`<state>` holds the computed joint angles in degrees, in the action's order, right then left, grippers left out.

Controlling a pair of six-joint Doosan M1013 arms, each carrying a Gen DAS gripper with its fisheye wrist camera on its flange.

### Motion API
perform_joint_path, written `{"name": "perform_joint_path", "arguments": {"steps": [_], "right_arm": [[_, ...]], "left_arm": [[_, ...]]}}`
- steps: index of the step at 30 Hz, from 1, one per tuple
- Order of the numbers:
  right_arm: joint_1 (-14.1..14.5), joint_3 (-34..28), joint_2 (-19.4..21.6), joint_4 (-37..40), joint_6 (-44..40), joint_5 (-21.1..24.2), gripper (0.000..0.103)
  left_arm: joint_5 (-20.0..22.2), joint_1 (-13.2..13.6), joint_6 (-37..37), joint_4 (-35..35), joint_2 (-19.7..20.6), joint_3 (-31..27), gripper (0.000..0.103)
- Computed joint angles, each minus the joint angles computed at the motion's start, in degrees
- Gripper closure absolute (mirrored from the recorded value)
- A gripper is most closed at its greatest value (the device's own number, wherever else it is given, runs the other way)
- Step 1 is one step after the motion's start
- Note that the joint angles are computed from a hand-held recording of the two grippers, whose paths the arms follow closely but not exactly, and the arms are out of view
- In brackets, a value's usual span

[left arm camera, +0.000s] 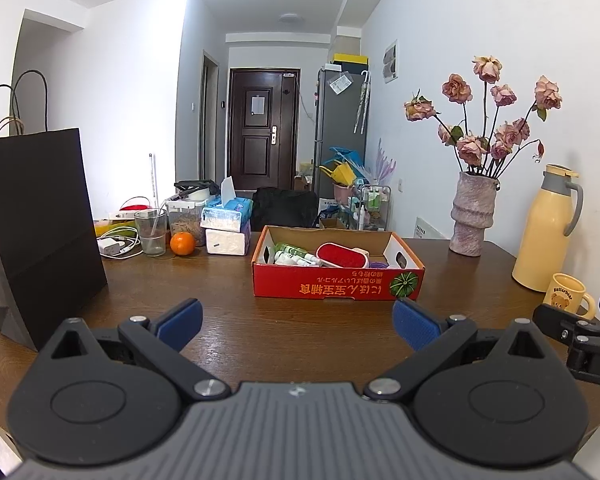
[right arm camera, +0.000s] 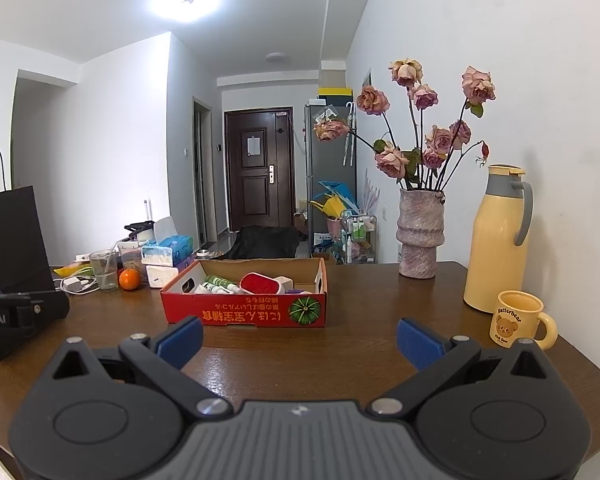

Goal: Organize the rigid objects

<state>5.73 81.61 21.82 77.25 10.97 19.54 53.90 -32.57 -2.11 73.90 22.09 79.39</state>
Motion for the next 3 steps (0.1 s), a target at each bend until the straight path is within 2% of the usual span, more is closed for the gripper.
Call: {"name": "perform_joint_path", "arguments": {"steps": [3], "right_arm": [[0.0,-0.1,0.1,-0.3,0.2,0.0,0.0]], "left_arm": [[0.0,0.0,0.0,0.0,0.0,0.1,0.0]]}}
